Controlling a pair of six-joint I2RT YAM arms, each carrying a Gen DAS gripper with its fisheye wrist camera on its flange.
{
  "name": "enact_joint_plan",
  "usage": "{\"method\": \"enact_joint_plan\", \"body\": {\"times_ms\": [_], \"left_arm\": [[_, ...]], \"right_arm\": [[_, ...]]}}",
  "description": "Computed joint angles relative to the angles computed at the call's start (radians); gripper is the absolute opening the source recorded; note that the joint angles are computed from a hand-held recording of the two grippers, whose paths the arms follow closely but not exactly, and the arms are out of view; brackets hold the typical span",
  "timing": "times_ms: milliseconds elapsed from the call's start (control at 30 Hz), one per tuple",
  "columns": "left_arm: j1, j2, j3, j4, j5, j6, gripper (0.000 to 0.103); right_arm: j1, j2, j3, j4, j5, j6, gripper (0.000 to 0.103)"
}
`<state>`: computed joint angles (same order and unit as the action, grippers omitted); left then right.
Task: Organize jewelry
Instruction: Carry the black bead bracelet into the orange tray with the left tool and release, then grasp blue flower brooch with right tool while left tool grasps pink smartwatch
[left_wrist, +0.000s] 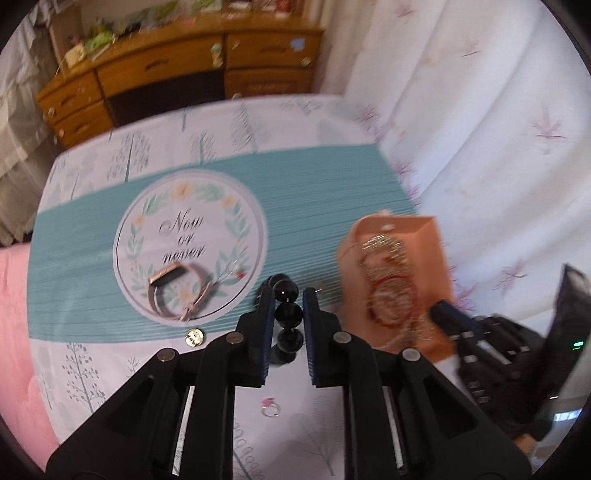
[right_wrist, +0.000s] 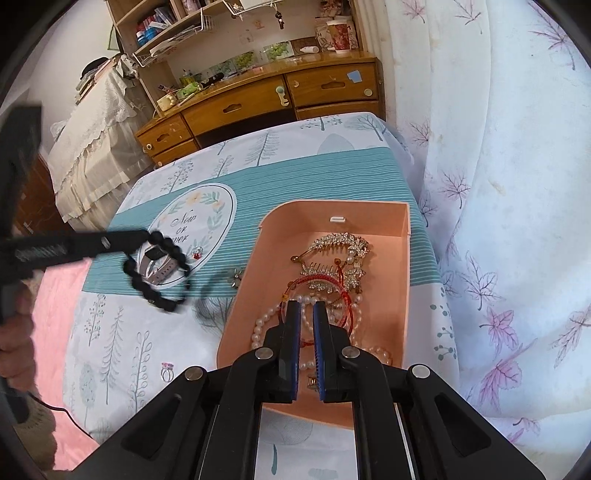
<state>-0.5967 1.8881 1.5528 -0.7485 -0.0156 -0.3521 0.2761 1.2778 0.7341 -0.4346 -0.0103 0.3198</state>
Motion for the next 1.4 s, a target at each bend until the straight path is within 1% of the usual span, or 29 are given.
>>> {"method": "enact_joint_plan", "body": {"times_ms": [167, 267, 367, 467, 567, 600, 700, 800, 933, 967, 1033, 1100, 1133, 1167, 1333, 1400], "left_arm": [[-0.065, -0.026, 0.063, -0.028, -0.014, -0.002, 0.012], [-0.106, -0.012, 0.109, -0.034, -0.020, -0.004, 0.012], [-0.155, 0.032, 0.162, -0.045, -0.050, -0.012, 0.012], [-0.195, 0.106, 0.220, -0.060, -0.068, -0.022, 0.013], [-0.224, 0.166, 0.234, -0.043, -0.094, -0.013, 0.013], [-0.240, 0.197, 0.251, -0.045, -0.121, -0.013, 0.013], [-0.258, 0.255, 0.262, -0.026, -0.142, -0.018, 0.013], [-0.263, 0.276, 0.255, -0.009, -0.110, -0.028, 0.013], [-0.254, 0.252, 0.209, 0.032, -0.041, -0.040, 0.014], [-0.251, 0.240, 0.195, 0.039, -0.034, -0.040, 0.016], [-0.245, 0.207, 0.155, 0.063, -0.022, -0.040, 0.026], [-0.238, 0.168, 0.107, 0.095, -0.018, -0.042, 0.048], [-0.234, 0.143, 0.077, 0.115, -0.021, -0.043, 0.051], [-0.232, 0.129, 0.064, 0.122, -0.024, -0.043, 0.052], [-0.206, 0.036, -0.038, 0.162, -0.026, -0.041, 0.052], [-0.197, -0.008, -0.088, 0.184, -0.042, -0.036, 0.052]], "right_arm": [[-0.006, -0.054, -0.031, -0.015, 0.000, -0.007, 0.006], [-0.025, -0.094, -0.056, -0.026, -0.006, -0.016, 0.006], [-0.053, -0.123, -0.075, -0.035, -0.017, -0.024, 0.006], [-0.090, -0.149, -0.095, -0.043, -0.034, -0.040, 0.006], [-0.119, -0.172, -0.113, -0.055, -0.046, -0.061, 0.006], [-0.133, -0.178, -0.120, -0.054, -0.054, -0.074, 0.006], [-0.150, -0.192, -0.132, -0.065, -0.057, -0.099, 0.006], [-0.154, -0.194, -0.129, -0.081, -0.059, -0.121, 0.008], [-0.143, -0.193, -0.116, -0.102, -0.049, -0.124, 0.009], [-0.135, -0.192, -0.110, -0.107, -0.042, -0.118, 0.009], [-0.118, -0.191, -0.100, -0.117, -0.028, -0.108, 0.009], [-0.097, -0.192, -0.095, -0.125, -0.015, -0.094, 0.009], [-0.082, -0.193, -0.091, -0.130, -0.004, -0.084, 0.009], [-0.070, -0.193, -0.087, -0.134, 0.005, -0.076, 0.009], [-0.004, -0.194, -0.060, -0.158, 0.050, -0.032, 0.009], [0.037, -0.187, -0.043, -0.170, 0.075, -0.011, 0.009]]}}
